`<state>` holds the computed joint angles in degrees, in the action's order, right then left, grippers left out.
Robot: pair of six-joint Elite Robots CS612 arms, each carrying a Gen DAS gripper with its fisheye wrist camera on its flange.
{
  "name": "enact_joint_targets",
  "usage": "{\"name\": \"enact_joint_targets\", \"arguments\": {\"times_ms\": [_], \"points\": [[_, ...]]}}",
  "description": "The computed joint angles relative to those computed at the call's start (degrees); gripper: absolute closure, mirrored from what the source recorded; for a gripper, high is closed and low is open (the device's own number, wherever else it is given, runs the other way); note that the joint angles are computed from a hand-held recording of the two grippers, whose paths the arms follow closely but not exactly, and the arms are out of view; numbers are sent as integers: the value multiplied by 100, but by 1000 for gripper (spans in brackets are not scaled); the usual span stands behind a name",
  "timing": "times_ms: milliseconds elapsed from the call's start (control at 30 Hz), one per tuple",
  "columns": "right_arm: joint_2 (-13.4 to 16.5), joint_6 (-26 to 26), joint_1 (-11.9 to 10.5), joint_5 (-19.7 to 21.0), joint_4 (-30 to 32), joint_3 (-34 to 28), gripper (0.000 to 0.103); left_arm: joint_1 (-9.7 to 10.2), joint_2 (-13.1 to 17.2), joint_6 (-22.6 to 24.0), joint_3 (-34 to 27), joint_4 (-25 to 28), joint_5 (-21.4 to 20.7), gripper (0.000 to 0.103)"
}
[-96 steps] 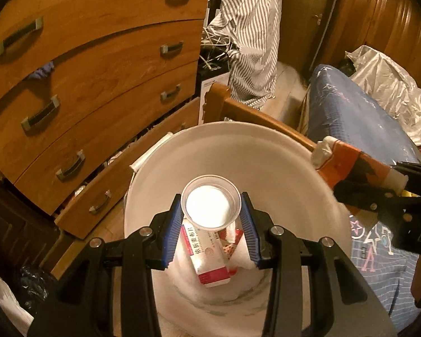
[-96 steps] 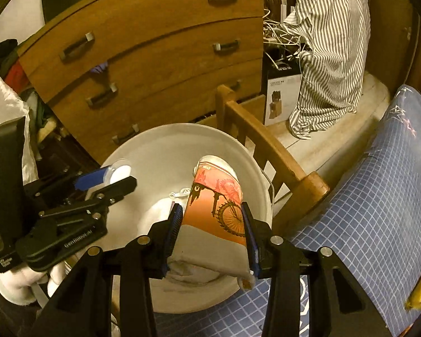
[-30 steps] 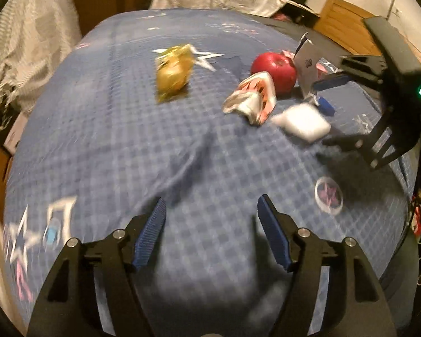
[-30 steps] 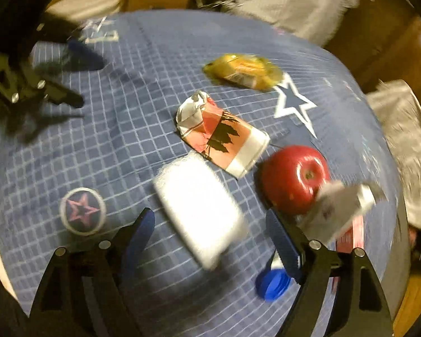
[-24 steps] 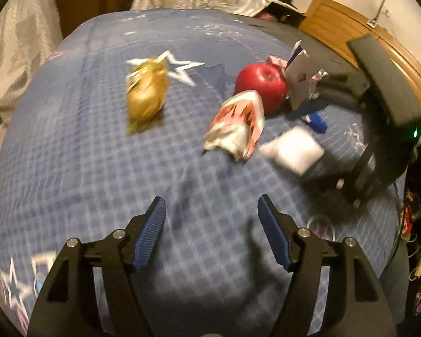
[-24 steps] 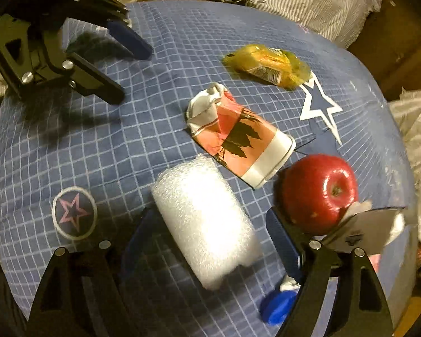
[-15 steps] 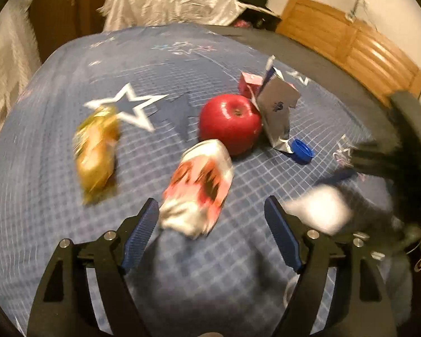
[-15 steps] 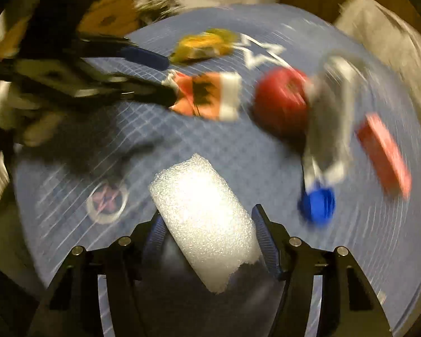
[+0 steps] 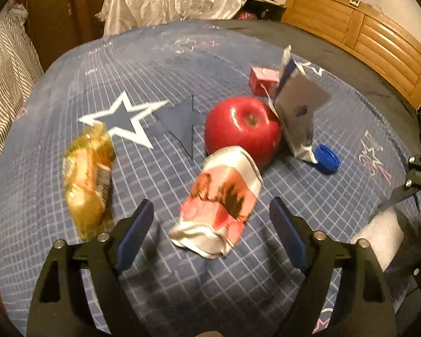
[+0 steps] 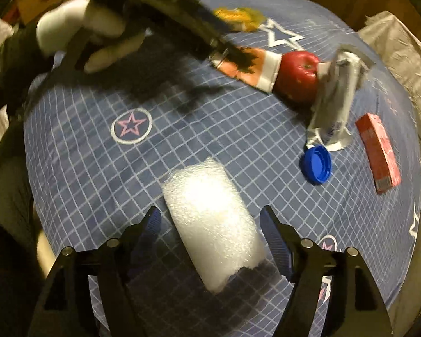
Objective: Collect trash
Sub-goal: 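Grasp the crumpled orange-white paper cup with the left tool while the right tool holds the foam, then lift the paper cup and foam block up off the bed with both tools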
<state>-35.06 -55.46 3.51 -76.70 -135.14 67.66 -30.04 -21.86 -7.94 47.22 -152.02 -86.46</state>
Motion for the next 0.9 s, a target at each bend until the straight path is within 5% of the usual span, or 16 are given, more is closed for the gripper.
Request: {"name": "enact_joint_targets", "arguments": {"times_ms": [300,467,667,900], "points": [[293,-9,55,-36,641,-547,33,12,331,415,-716,819,-290,20],[365,202,34,156,617,-606,42,-34,393,460,-747,918,-187,47],[184,895,-73,562,-445,14,45,-119,199,119,-281,414,87,62],[-40,2300,-245,1086,-2452,971,45,-342,-492,-588,1157,-945,890,63]]}}
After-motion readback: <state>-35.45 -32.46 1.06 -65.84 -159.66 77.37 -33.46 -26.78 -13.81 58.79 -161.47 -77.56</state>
